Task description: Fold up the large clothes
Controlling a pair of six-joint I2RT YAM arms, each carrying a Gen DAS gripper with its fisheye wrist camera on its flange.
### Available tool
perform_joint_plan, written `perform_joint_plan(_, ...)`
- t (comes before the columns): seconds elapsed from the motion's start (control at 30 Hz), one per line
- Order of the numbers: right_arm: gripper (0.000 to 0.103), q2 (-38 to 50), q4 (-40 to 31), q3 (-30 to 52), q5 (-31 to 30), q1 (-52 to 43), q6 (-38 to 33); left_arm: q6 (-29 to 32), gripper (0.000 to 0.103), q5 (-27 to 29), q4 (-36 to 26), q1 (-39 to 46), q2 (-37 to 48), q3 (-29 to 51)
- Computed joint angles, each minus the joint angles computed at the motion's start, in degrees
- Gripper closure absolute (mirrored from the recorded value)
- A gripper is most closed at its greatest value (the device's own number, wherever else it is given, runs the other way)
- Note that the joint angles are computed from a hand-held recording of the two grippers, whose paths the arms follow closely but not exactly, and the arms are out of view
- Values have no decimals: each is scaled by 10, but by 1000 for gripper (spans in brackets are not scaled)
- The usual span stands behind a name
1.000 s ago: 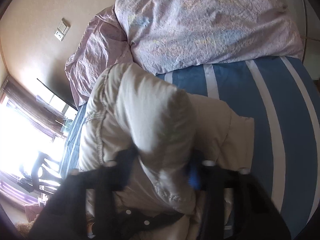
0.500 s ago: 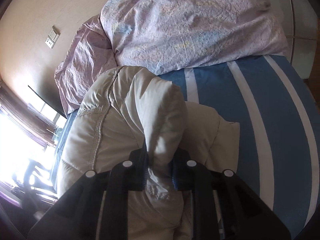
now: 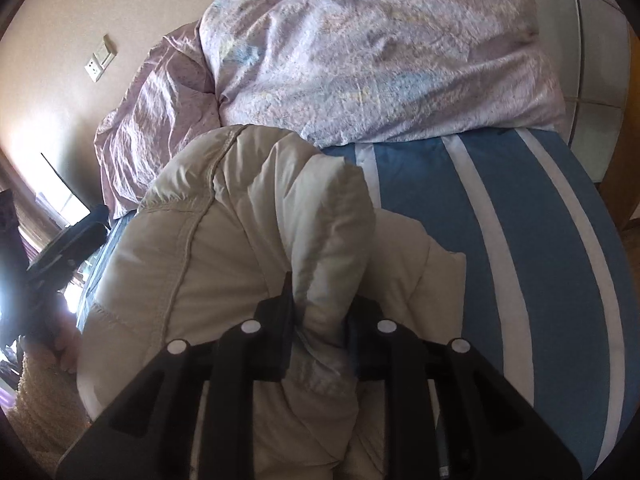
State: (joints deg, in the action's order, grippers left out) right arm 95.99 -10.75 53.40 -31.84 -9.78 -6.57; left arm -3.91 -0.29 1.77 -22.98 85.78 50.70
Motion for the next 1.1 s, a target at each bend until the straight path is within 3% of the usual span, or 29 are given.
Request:
perform_joint_plan(0.5,80,27,67,-25,16,3,7,22,28,-81,26,-52,74,3)
perform_joint_plan(1.1,78,80,157,-48,-23,-12,31,44,28,-172,77,-97,104,-16)
